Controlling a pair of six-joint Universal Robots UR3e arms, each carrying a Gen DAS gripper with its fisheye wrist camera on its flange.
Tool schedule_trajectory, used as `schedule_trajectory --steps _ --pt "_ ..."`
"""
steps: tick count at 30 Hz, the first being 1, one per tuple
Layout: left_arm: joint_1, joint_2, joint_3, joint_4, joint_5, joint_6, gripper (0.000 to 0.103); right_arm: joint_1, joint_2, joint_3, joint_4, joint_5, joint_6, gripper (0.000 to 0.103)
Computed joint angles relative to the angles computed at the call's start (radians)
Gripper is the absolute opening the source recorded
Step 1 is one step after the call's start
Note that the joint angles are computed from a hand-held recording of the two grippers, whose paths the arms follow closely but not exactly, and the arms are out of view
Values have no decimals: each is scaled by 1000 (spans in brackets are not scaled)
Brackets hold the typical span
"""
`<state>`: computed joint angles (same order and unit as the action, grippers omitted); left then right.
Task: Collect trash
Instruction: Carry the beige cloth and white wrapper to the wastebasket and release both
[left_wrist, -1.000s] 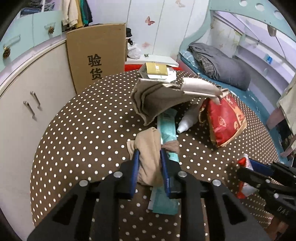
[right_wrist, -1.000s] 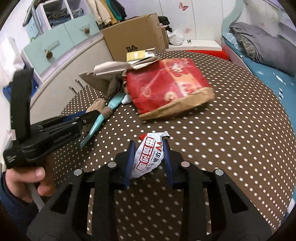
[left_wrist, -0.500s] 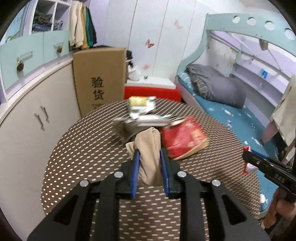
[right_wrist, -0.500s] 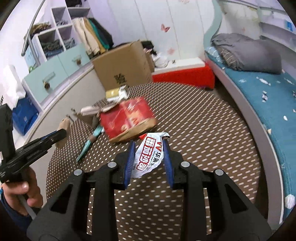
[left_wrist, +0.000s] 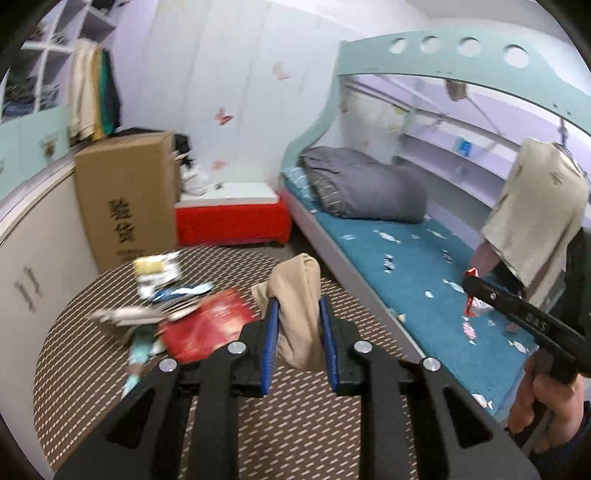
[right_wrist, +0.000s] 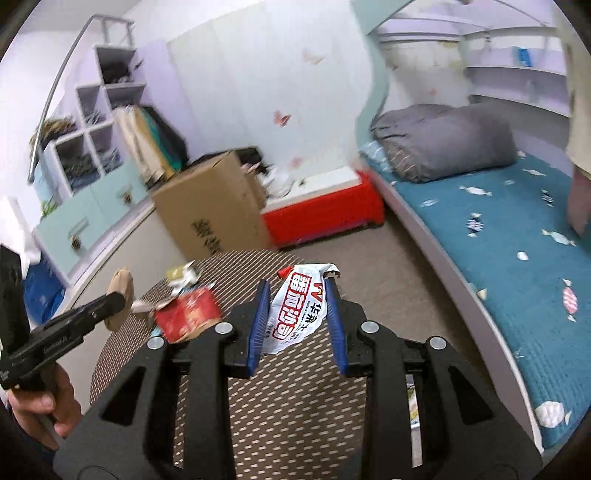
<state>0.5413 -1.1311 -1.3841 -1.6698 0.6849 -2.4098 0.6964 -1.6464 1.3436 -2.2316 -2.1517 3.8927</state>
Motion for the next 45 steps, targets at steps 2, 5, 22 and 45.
schedule_trajectory --steps 2,5,22,45 --pt "-111 -33 5 107 34 -100 22 -35 -63 48 4 -1 1 30" --pt "-243 -73 5 235 80 -201 22 -97 -146 115 15 18 -7 30" --pt "-961 -822 435 458 526 -496 22 -870 -552 718 0 662 -158 30" --pt "-1081 -1243 938 278 671 -462 89 -1135 -456 1110 -288 957 -169 80"
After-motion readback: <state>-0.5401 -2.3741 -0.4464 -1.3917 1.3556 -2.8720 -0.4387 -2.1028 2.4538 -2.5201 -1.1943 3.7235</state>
